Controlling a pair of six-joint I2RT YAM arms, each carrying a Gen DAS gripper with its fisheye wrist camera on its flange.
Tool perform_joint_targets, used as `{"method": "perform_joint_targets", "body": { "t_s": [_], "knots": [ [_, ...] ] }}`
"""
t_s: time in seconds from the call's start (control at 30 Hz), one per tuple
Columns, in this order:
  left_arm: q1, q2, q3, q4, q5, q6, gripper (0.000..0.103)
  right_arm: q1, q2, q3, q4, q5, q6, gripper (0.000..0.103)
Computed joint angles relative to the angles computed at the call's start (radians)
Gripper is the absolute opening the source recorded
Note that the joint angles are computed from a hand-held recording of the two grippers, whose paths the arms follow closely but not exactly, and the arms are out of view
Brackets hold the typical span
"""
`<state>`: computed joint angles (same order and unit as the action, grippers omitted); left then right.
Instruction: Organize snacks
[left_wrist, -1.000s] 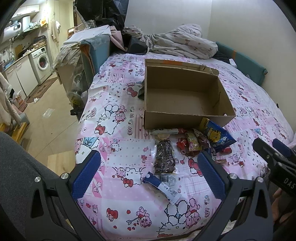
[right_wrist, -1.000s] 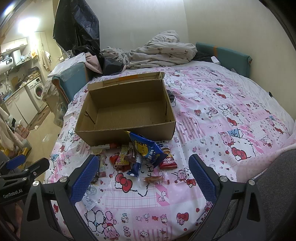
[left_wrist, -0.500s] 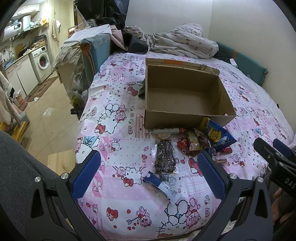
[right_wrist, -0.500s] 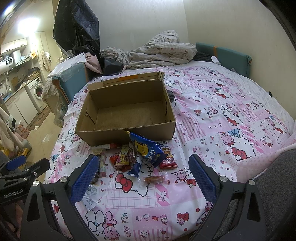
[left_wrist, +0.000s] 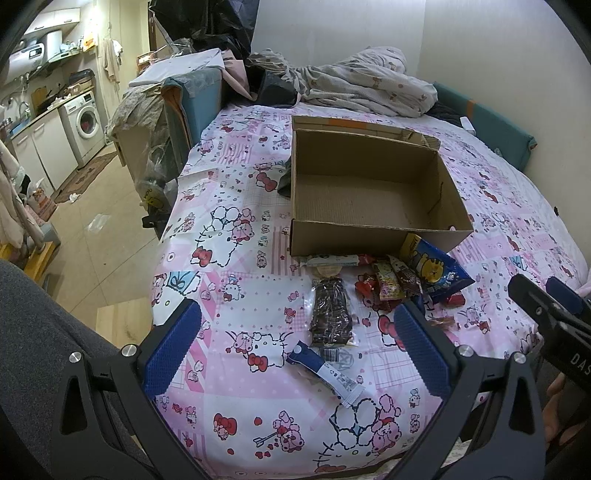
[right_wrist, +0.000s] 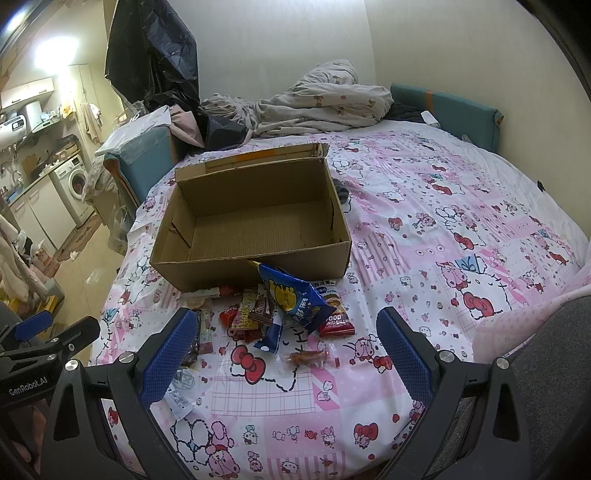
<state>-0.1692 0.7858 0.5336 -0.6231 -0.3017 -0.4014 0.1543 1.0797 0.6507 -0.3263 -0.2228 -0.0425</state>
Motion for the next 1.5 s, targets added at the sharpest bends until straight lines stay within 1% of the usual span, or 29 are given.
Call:
{"method": "perform_joint_targets", "body": {
  "t_s": [0.23,0.3,0.33,0.37,0.4,0.43,0.47,0.5,0.53,0.6,0.63,0.67,0.7,0.73,0.8,0.83,0.87,0.9,0.93,0.97,1.03,1.1,1.13,1.2,1.23,1.27,1.4,1.5],
  "knots": [
    [0.005,-0.003,-0.002,-0.003,0.004,0.003,0.103,-0.003,0.000,-0.001,-0.001,-0.006,0.000,0.100],
    [0.026,-0.005,-0.005,-0.008,0.022,0.013,0.103,-0.011,0.010,0.014,-0.014,-0.017,0.006,0.100],
    [0.063,0.016,0.007,-0.021,0.061,0.026,0.103,-0.025,0.040,0.047,-0.033,-0.037,0.004,0.100],
    [0.088,0.030,0.018,-0.025,0.085,0.039,0.103,-0.036,0.074,0.080,-0.055,-0.063,0.005,0.100],
    [0.083,0.038,0.020,-0.022,0.084,0.035,0.103,-0.043,0.107,0.112,-0.075,-0.078,0.002,0.100],
    [0.129,0.080,0.049,-0.028,0.119,0.050,0.103,-0.044,0.130,0.136,-0.087,-0.082,0.000,0.100],
    [0.131,0.098,0.063,-0.032,0.124,0.044,0.103,-0.045,0.146,0.152,-0.085,-0.081,0.003,0.100],
    [0.168,0.128,0.081,-0.032,0.148,0.055,0.103,-0.048,0.155,0.162,-0.083,-0.078,0.008,0.100],
    [0.155,0.154,0.097,-0.029,0.139,0.041,0.103,-0.056,0.165,0.170,-0.080,-0.083,0.016,0.100],
    [0.193,0.211,0.116,-0.028,0.163,0.034,0.103,-0.078,0.178,0.169,-0.074,-0.111,0.042,0.100],
    [0.228,0.260,0.115,-0.030,0.207,0.028,0.099,-0.089,0.189,0.170,-0.074,-0.123,0.045,0.100],
    [0.235,0.278,0.110,-0.028,0.224,0.021,0.093,-0.095,0.201,0.170,-0.082,-0.129,0.053,0.100],
    [0.244,0.301,0.105,-0.028,0.244,0.013,0.090,-0.101,0.214,0.172,-0.091,-0.136,0.062,0.100],
    [0.250,0.340,0.098,-0.025,0.274,-0.005,0.083,-0.114,0.229,0.176,-0.097,-0.149,0.063,0.100],
    [0.236,0.421,0.076,-0.002,0.325,-0.059,0.080,-0.126,0.248,0.183,-0.113,-0.163,0.077,0.100],
    [0.212,0.475,0.056,0.032,0.350,-0.105,0.075,-0.130,0.252,0.185,-0.118,-0.164,0.078,0.100],
    [0.190,0.495,0.055,0.039,0.349,-0.128,0.071,-0.131,0.255,0.186,-0.121,-0.161,0.080,0.100],
    [0.171,0.520,0.054,0.056,0.348,-0.147,0.069,-0.134,0.258,0.187,-0.121,-0.161,0.079,0.100],
    [0.133,0.565,0.053,0.082,0.343,-0.177,0.063,-0.134,0.256,0.186,-0.122,-0.159,0.081,0.100],
    [0.127,0.587,0.053,0.098,0.345,-0.183,0.058,-0.134,0.254,0.184,-0.122,-0.158,0.080,0.100],
    [0.120,0.646,0.065,0.116,0.358,-0.201,0.051,-0.134,0.254,0.184,-0.123,-0.156,0.077,0.100],
    [0.104,0.689,0.070,0.127,0.361,-0.224,0.049,-0.129,0.250,0.180,-0.124,-0.147,0.074,0.100],
    [0.080,0.706,0.074,0.130,0.347,-0.235,0.045,-0.126,0.248,0.178,-0.126,-0.143,0.072,0.100],
    [0.057,0.722,0.076,0.138,0.331,-0.233,0.031,-0.125,0.254,0.179,-0.120,-0.139,0.070,0.100],
    [0.041,0.730,0.077,0.143,0.321,-0.232,0.018,-0.124,0.254,0.178,-0.120,-0.136,0.070,0.100],
    [0.026,0.739,0.079,0.149,0.311,-0.229,0.014,-0.123,0.253,0.178,-0.120,-0.135,0.071,0.100],
    [0.016,0.740,0.090,0.147,0.311,-0.197,0.009,-0.127,0.255,0.179,-0.119,-0.139,0.066,0.100],
    [0.016,0.686,0.101,0.105,0.296,-0.193,0.007,-0.125,0.255,0.179,-0.117,-0.138,0.072,0.100]
  ]
}}
